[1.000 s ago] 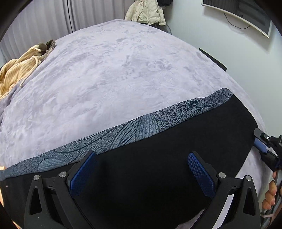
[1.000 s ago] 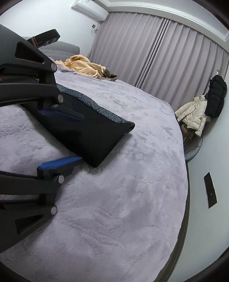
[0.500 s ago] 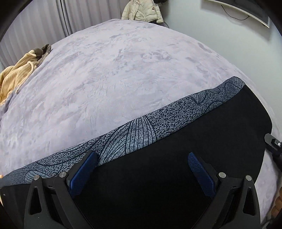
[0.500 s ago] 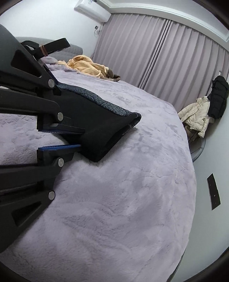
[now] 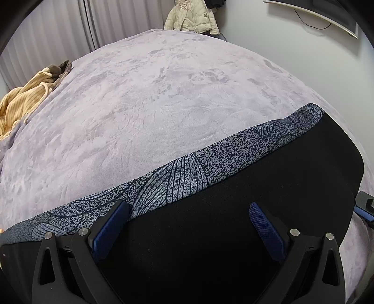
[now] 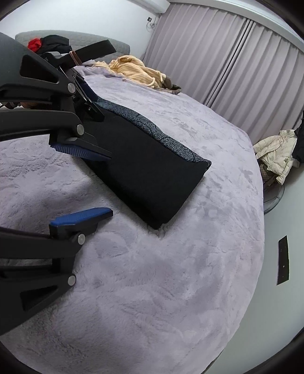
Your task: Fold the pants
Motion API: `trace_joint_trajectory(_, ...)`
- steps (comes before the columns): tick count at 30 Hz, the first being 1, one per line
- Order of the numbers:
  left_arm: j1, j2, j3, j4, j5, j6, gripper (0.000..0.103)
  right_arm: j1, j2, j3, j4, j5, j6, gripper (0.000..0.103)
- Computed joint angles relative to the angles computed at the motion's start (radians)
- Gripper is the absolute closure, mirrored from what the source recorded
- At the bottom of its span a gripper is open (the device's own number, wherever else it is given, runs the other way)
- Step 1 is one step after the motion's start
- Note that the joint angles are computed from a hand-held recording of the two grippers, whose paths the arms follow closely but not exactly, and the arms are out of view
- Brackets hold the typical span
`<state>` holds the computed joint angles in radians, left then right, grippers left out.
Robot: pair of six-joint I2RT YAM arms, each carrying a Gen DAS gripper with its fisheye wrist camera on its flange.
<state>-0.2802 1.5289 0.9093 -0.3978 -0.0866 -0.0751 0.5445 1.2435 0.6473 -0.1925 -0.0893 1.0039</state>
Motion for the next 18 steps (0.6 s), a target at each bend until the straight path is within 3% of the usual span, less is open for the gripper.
trace_joint_trajectory(10, -0.001, -0.011, -0.027, 0.035, -0.002, -0.001, 0.0, -0.018, 0.129, 0.033, 0.151, 0.009, 0.016, 0.056)
trace_joint_trajectory(13, -0.003, 0.023, 0.077, -0.084, 0.008, -0.029, 0.0, -0.024, 0.148, 0.004, 0.257, 0.002, 0.003, 0.065)
trace_joint_trajectory(15, 0.002, 0.045, 0.138, -0.099, 0.038, -0.03, 0.0, -0.022, 0.134, -0.034, 0.306, 0.0, 0.011, 0.067)
trace_joint_trajectory(18, -0.02, 0.142, 0.248, -0.115, -0.098, -0.073, 0.0, -0.04, 0.124, -0.101, 0.41, -0.031, 0.042, 0.07)
